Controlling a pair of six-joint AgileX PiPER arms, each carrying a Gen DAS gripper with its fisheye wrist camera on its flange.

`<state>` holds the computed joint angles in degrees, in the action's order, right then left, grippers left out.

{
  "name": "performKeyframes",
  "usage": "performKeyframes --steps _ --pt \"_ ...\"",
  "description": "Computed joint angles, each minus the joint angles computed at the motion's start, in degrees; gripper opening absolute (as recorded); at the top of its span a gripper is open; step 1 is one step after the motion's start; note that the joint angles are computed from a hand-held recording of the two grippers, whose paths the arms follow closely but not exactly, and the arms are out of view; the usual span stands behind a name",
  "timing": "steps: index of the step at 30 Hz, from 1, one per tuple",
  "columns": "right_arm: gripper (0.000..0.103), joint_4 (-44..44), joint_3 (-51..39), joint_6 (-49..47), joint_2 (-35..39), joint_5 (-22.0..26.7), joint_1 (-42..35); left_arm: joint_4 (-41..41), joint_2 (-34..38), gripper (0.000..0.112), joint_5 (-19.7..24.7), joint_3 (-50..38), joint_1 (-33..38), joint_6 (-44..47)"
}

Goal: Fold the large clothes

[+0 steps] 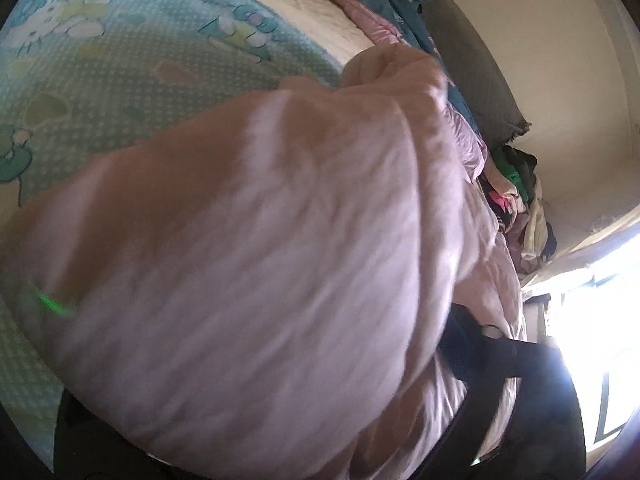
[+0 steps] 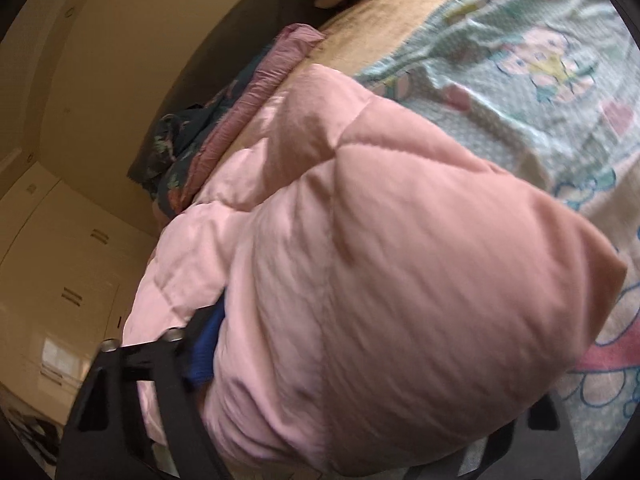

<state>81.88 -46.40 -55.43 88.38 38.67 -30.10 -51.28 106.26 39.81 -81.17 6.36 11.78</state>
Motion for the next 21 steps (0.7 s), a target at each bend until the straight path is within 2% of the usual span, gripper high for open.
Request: performKeyframes --steps 4,7,14,19,21 --pt "0.05 -5.3 -1.5 1.1 -3.4 -4.4 3.4 5.6 -1.9 0.053 -1.8 -1.0 -2.2 -0.9" --pt "0.043 -11.3 -3.1 4.7 -5.2 -7.2 6.1 11.8 -2.5 0.041 -2.1 -3.5 -4.0 -3.4" --pt "0.035 -28.3 -7.8 13.9 -9.6 -11.3 12.7 22.6 -5.7 0.034 -2.3 -6.9 -7.1 -7.0" --pt "0.033 -39.9 -11.8 20.7 -14.1 -9.3 16.0 24.0 -7.4 0.033 0.6 -9.9 -7.1 -6.0" --pt "0.033 -42.0 -11.5 21.6 -16.5 -8.5 16.5 24.4 -9.2 0.033 1.2 -9.0 -6.9 -5.1"
